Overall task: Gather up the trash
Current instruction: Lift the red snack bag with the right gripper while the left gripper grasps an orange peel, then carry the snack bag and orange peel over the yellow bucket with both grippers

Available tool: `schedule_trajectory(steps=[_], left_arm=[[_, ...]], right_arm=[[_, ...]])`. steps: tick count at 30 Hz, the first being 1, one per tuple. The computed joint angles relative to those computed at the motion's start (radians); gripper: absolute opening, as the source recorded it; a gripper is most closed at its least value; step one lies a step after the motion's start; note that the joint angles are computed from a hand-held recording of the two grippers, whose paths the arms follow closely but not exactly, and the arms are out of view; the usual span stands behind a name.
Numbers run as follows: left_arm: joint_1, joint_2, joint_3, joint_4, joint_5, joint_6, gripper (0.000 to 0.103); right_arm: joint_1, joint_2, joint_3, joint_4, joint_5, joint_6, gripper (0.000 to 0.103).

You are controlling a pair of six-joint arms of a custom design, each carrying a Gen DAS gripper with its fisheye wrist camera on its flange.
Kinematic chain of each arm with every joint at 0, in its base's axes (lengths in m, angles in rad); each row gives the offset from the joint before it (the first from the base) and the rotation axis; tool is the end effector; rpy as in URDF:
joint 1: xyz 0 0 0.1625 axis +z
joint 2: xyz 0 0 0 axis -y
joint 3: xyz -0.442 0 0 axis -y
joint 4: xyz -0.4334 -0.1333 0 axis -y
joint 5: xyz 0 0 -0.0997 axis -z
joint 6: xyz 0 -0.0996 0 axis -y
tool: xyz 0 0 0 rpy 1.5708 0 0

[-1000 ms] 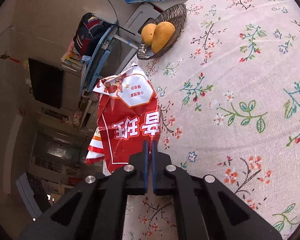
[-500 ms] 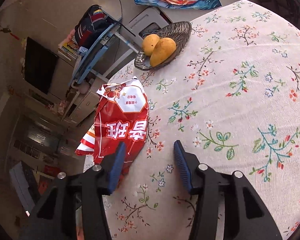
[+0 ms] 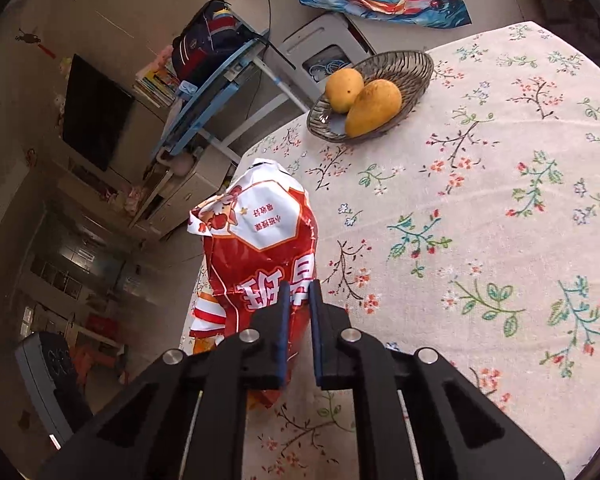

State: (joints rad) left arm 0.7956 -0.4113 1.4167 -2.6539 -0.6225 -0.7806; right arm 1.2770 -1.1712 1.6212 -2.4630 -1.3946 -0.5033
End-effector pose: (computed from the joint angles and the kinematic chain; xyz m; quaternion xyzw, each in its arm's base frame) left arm -0.3657 -0.6794 -0.0769 -0.0201 0.8890 -0.3448 0.3008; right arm -0.0568 -0.7082 0.3352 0.1208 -0.9645 0.2346 0.0057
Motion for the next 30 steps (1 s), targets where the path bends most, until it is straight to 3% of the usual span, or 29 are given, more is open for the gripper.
schedule_trajectory(steps=[11,15,17,18,19,21,26,27,28,30], left_arm=[[-0.065,-0.092,0.17,-0.03,-0.021,-0.072,0.016],[-0.072,-0.098,0.178,0.079,-0.035,-0.134,0.016],[-0.068,-0.093,0.166,0.131,-0.039,-0.15,0.019],[-0.069,-0.091,0.163,0.158,-0.031,-0.158,0.023],[-0.071,-0.089,0.159,0.184,-0.018,-0.166,0.031],[-0.076,-0.085,0.154,0.209,0.002,-0.174,0.035],[-0.08,-0.067,0.128,0.259,0.021,-0.166,0.035],[-0.083,-0.06,0.117,0.271,0.025,-0.156,0.033],[-0.085,-0.053,0.11,0.277,0.027,-0.145,0.021],[-0.094,-0.043,0.101,0.279,0.038,-0.127,0.017]], right_arm=[[-0.043,-0.142,0.07,0.044,-0.107,-0.147,0.009],[-0.047,-0.151,0.082,0.049,-0.149,-0.157,0.009],[-0.048,-0.146,0.079,0.061,-0.162,-0.154,0.013],[-0.048,-0.143,0.08,0.058,-0.167,-0.152,0.016],[-0.049,-0.145,0.084,0.057,-0.169,-0.158,0.026],[-0.05,-0.143,0.087,0.062,-0.171,-0.17,0.029],[-0.05,-0.139,0.098,0.058,-0.17,-0.195,0.024],[-0.051,-0.139,0.098,0.056,-0.165,-0.198,0.023],[-0.051,-0.143,0.104,0.051,-0.159,-0.203,0.022],[-0.053,-0.154,0.117,0.037,-0.141,-0.213,0.021]])
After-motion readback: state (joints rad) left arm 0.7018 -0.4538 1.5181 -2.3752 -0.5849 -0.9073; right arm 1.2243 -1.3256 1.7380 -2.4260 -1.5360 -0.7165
